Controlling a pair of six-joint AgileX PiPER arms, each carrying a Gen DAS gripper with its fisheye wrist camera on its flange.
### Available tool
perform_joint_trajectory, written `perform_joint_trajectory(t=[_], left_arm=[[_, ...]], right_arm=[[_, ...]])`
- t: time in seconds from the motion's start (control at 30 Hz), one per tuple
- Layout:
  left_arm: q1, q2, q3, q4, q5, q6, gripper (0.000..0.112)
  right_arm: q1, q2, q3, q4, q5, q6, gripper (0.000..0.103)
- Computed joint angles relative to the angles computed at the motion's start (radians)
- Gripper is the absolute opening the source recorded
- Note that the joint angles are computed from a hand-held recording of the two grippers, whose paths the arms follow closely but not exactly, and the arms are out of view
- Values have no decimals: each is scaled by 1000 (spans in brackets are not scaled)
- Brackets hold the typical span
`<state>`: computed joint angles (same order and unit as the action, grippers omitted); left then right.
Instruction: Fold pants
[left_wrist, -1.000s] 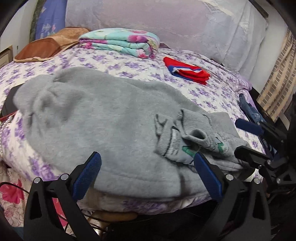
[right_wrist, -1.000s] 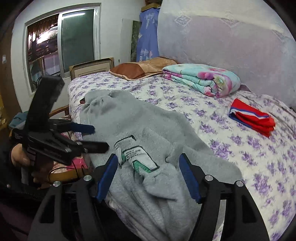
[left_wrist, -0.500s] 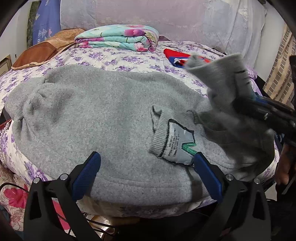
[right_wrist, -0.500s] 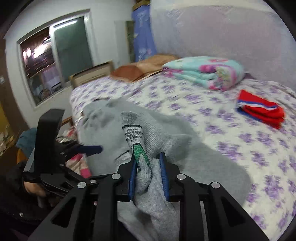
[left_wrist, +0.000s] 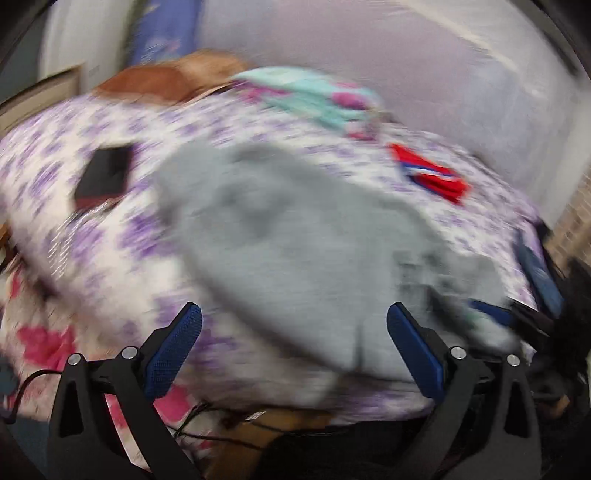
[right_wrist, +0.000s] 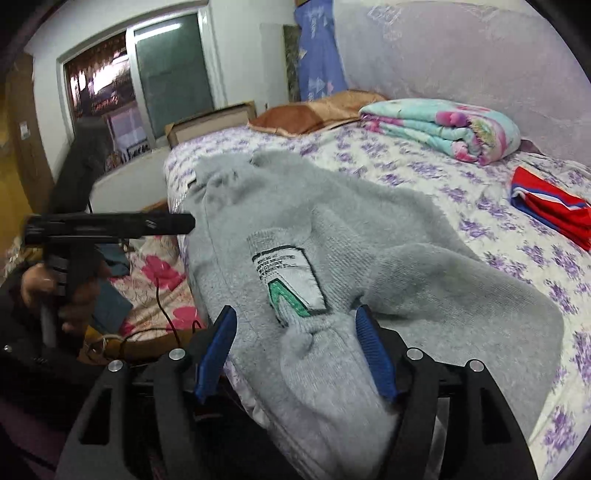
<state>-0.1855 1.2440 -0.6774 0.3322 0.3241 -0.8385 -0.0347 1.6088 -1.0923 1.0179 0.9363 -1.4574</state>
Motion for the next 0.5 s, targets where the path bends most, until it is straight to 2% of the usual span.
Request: perform_joint_trajectory(t=[0.07, 0.17, 0.27, 0.37, 0.5], left_arm=[[61, 57, -10, -90, -4, 69, 98], [80, 112, -30, -119, -15, 90, 98], [64, 147, -63, -68, -10, 40, 98], [68, 179, -94, -122, -22, 97, 98], [60, 207, -133, -92, -20, 74, 98]], right_arm=[[-28, -2, 2, 22, 2, -8, 71], [-53, -12, 9, 35, -12, -9, 75], [-74, -17, 19, 43, -8, -18, 77], [-96, -16, 27, 57, 1, -24, 80], [-102, -12, 29, 53, 0, -13, 80]])
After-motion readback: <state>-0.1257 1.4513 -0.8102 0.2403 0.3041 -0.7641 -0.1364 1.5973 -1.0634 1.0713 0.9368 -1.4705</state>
